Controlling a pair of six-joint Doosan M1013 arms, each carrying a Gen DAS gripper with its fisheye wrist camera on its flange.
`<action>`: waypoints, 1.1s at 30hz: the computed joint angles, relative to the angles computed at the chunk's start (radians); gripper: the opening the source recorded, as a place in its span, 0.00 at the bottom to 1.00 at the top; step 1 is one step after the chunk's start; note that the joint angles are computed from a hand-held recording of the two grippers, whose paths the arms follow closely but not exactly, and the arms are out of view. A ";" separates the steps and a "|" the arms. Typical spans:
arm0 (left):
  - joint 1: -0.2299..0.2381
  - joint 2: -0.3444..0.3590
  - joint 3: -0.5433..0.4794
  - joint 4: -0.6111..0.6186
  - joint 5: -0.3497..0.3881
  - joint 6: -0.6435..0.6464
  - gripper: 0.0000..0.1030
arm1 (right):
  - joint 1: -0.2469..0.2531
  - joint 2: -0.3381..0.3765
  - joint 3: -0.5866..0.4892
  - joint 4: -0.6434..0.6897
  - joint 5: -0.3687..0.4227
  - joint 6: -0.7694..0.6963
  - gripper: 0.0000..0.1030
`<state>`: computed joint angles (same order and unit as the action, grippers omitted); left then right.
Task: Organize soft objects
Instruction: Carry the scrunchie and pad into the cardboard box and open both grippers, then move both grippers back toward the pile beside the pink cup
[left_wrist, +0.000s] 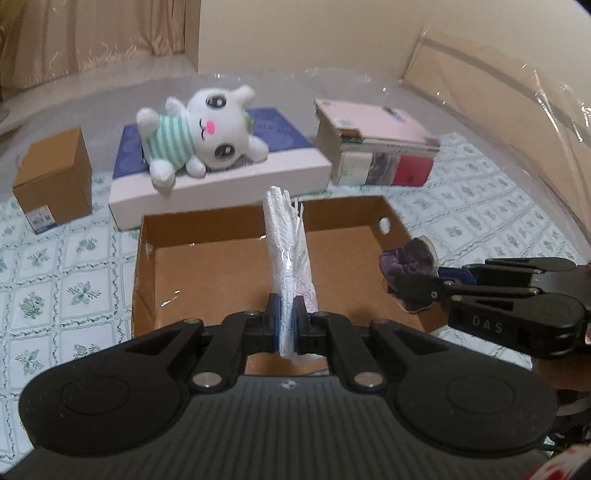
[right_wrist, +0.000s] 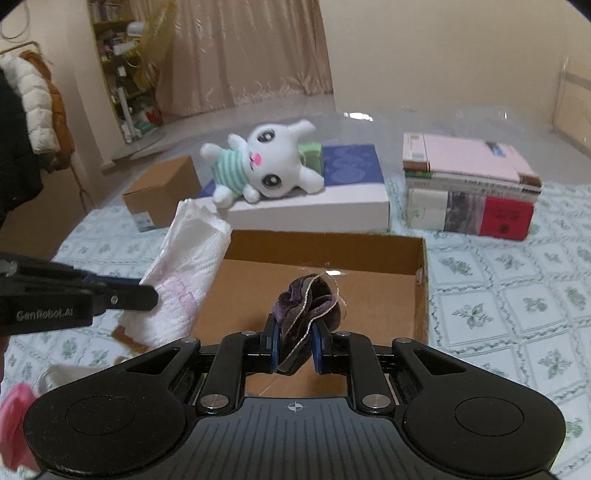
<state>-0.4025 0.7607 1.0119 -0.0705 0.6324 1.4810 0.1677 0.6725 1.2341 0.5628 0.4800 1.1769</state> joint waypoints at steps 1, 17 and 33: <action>0.003 0.009 -0.012 -0.009 0.011 0.003 0.05 | -0.001 0.010 -0.013 -0.013 0.008 0.017 0.17; -0.001 -0.014 0.014 0.103 -0.037 -0.090 0.30 | -0.013 0.025 -0.027 0.015 0.013 0.061 0.59; -0.067 -0.321 0.437 0.466 -0.344 -0.538 0.46 | 0.014 -0.292 0.358 0.568 -0.196 -0.473 0.59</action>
<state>-0.4698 0.4395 1.4490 0.3958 0.2884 0.9433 0.1819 0.3809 1.5918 1.1306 0.2845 0.7035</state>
